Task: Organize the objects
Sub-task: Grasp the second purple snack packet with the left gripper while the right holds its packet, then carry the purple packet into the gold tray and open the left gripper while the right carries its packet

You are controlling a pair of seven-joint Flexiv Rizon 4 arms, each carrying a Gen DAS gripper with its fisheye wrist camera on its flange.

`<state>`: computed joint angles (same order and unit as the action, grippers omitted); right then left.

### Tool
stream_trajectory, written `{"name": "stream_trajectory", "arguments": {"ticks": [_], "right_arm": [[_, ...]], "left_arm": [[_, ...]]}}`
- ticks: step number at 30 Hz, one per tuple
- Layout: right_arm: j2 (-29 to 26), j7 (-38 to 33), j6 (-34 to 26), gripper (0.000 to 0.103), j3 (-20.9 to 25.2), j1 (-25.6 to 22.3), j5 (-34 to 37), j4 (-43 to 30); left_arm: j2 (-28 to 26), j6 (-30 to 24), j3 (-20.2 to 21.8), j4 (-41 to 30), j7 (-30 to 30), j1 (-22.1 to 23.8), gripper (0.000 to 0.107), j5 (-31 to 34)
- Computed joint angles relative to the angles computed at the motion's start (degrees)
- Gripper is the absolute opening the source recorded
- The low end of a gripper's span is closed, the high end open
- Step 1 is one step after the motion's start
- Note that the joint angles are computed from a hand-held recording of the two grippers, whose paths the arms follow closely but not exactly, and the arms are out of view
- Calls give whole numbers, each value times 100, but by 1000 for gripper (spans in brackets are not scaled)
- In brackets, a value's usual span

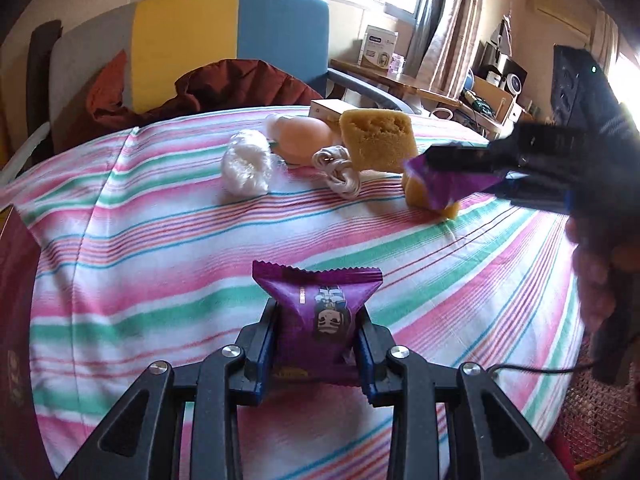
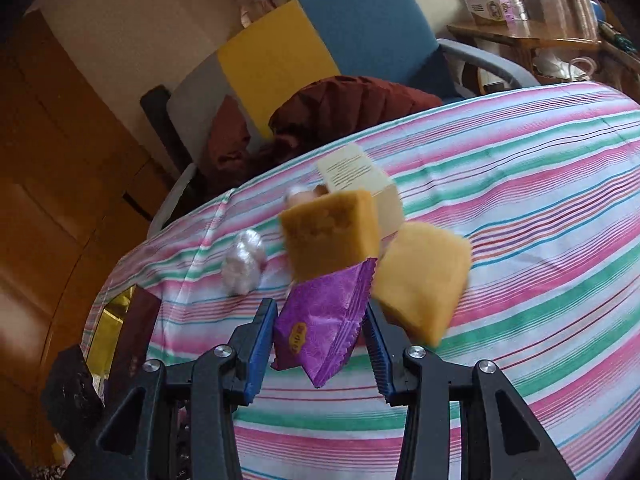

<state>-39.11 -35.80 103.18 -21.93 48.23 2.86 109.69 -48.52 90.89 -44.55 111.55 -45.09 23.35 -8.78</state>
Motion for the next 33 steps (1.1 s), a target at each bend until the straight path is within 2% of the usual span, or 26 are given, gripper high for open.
{"name": "stream_trajectory", "arguments": {"ticks": [2,6,11,19,22,27,33], "right_arm": [[-72,-116,-207,44,205,-109,-243,-167],[-187,-249,-342,44,283,-107,-603,-297],[-265,-255,-260,44,618,-299,-685,-410],[-352,-193,-321,44,776,-239,-790,-597],[-408,-137,-307,44,662,-63,-781,-639],[-467,-56,-232,44,208,445,-677,-667],[-528,-75,-153,44,-53,864,-605,-896]], "left_arm": [[47,-8,-129,152,-59,202,34,-33],[94,37,-483,439,-96,724,34,51],[172,85,-817,695,-224,1293,34,202],[153,90,-1342,884,-533,2209,34,426],[167,98,-1441,903,-699,2522,34,432],[130,32,-1565,840,-977,2983,34,390],[165,51,-1342,624,-1202,3168,34,287]]}}
